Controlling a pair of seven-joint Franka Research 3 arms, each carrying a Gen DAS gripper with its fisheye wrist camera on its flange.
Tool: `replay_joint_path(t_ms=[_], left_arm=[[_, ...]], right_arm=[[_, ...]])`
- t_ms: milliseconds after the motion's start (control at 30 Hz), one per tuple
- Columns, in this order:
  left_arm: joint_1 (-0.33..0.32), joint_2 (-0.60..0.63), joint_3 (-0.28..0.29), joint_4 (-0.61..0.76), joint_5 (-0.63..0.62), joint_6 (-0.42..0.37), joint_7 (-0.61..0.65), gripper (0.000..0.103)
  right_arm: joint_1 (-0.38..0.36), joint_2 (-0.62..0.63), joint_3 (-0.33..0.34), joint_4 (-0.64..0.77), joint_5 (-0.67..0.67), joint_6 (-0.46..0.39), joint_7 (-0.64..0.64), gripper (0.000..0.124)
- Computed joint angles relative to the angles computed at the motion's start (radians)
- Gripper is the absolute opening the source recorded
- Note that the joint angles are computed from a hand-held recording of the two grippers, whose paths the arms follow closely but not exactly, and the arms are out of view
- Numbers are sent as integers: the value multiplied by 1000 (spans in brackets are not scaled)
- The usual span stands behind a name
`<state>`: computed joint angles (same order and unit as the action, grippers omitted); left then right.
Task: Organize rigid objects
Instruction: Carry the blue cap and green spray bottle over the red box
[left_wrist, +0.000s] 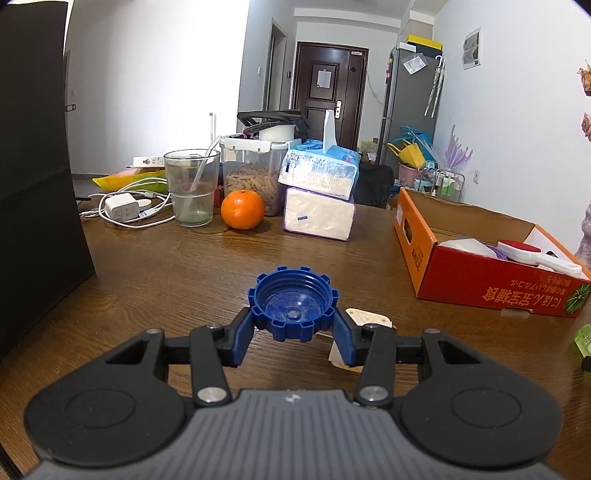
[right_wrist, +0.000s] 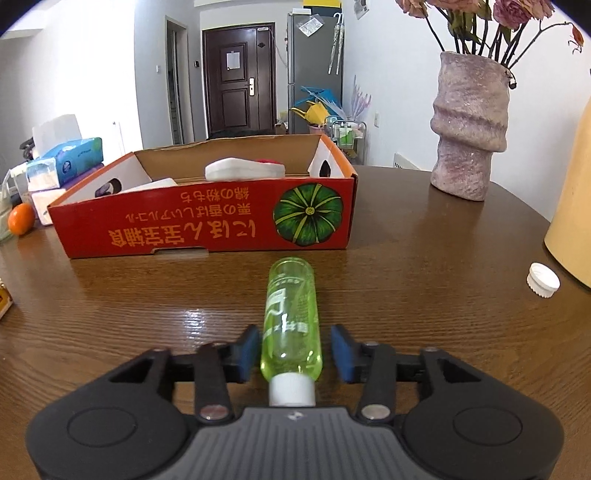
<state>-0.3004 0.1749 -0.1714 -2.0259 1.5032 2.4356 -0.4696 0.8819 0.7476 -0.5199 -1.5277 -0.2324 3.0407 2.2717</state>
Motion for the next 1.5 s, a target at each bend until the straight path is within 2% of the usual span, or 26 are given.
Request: replay_joint_path(t_ms=[100,167,300,400,567,967,1500], left_arm=[[-1,0,0,0,3,-2,-1,47],[-1,1,0,1,-1,-2,3,47],[-1,0,0,-1,0,-2,4,47],[-3,-1,-1,0,4,-5,2,47],[-12,-3,-7,1,26,-4,-12,47],[-63,35,-26,61,59,11,-14,47],[-153,130,-5,213,31,24,31,47]], right_arm=[[-15,23,6,35,5,-7,1,51],[-42,24,37,43,12,18,-25,30],[-12,24,6,29,22,25,-26,30],[46,24,-62,-2,37,63,1,30],[124,-2,-132,-78,94,142,-14,30],[246,-68,-196,-211,232,290,-147,30],[228,-137,-106,-253,390,351,-356,30]])
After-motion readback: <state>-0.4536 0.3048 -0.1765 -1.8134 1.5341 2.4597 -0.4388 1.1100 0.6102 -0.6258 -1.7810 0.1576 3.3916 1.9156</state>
